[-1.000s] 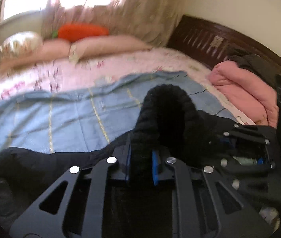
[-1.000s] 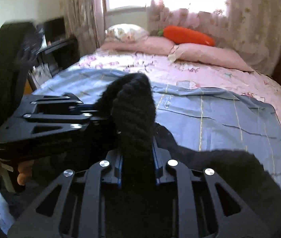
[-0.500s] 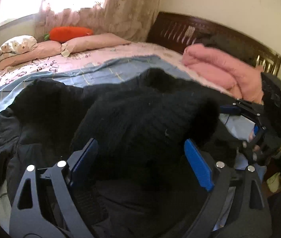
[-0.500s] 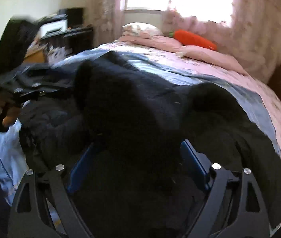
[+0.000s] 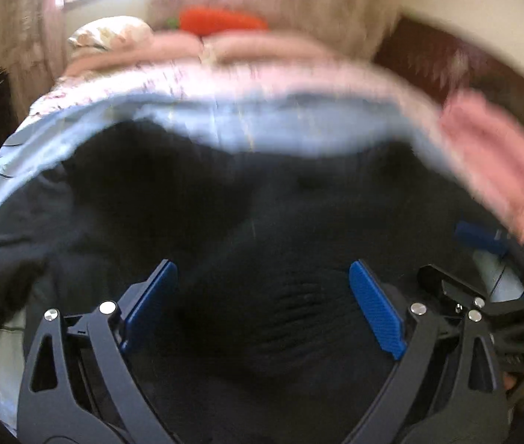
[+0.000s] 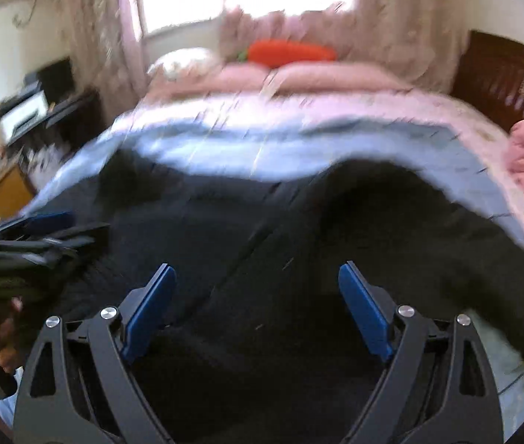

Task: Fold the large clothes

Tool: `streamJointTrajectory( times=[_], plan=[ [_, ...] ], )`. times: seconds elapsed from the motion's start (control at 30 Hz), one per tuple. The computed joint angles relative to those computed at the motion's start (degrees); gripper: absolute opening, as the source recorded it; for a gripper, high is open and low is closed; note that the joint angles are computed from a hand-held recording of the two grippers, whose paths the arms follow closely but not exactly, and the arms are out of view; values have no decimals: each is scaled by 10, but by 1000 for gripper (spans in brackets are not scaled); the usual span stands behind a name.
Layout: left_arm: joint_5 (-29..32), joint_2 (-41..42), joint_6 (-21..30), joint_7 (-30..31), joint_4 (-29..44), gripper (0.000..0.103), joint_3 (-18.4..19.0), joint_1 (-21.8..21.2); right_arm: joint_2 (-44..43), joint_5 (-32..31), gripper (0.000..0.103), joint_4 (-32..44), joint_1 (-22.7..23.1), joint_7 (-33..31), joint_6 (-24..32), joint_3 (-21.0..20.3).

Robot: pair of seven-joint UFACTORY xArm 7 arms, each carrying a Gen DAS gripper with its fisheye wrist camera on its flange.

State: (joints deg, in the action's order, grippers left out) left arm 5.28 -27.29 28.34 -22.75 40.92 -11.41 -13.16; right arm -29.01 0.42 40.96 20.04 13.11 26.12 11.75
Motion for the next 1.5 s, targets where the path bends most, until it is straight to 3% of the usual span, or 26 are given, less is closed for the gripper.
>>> streamJointTrajectory(
  times=[0.1, 0.17, 0.23, 0.33, 0.43, 0.53, 0.63, 0.67, 0.73, 0.77, 0.8, 0.87, 1.0, 1.17, 1.23, 1.37, 1.5],
  plan=[
    [16, 21, -4, 9, -58, 101, -9, -3, 6, -55, 90, -42, -13, 22, 29, 52],
    [-71, 15, -54, 48, -107, 101, 61, -58, -5, -68, 90, -66, -10, 46, 15, 61],
    [-106, -1, -54, 90, -106, 101, 79, -68, -17, -52, 90, -58, 16, 21, 12, 29],
    [-63, -40, -91, 84, -103, 101, 40, -18, -36, -40, 91, -44, 21, -20, -25, -8],
    [-41, -10, -100, 87, -49, 101, 43, 18, 8, -13, 96, 12, 4, -47, -38, -46],
    [-17, 95, -80, 63, 56, 101, 43, 68, 124, 51, 96, 125, 6, -108, -2, -97],
    [-119, 171, -46, 149, 129, 88, 88, 38, 203, 101, 92, 195, -9, -148, 36, -107],
    [-153, 205, -34, 171, 161, 79, 106, 21, 234, 110, 89, 225, -16, -150, 52, -104],
    [-173, 236, -20, 183, 187, 75, 97, 28, 291, 159, 73, 276, -29, -185, 87, -96],
    [-184, 253, -22, 196, 200, 74, 95, 32, 307, 186, 56, 292, -34, -204, 95, -88],
    [-191, 265, -26, 204, 209, 73, 91, 35, 325, 207, 49, 312, -53, -216, 110, -70],
    [-166, 288, -38, 190, 229, 65, 80, 37, 324, 193, 45, 311, -52, -197, 92, -67],
    [-40, 343, -28, 111, 294, 59, 82, 33, 359, 146, 32, 367, -66, -207, 98, -55],
    [-47, 432, 15, 113, 402, 59, 86, 49, 483, 123, 30, 527, -80, -184, 176, -53],
    [-10, 466, 22, 94, 435, 61, 101, 37, 533, 104, 30, 584, -77, -163, 198, -56],
    [57, 522, 3, 32, 478, 66, 133, 12, 566, 89, 30, 582, -77, -154, 141, -54],
    [38, 548, 1, 30, 502, 73, 121, 30, 570, 127, 30, 539, -101, -181, 56, -27]
  ],
)
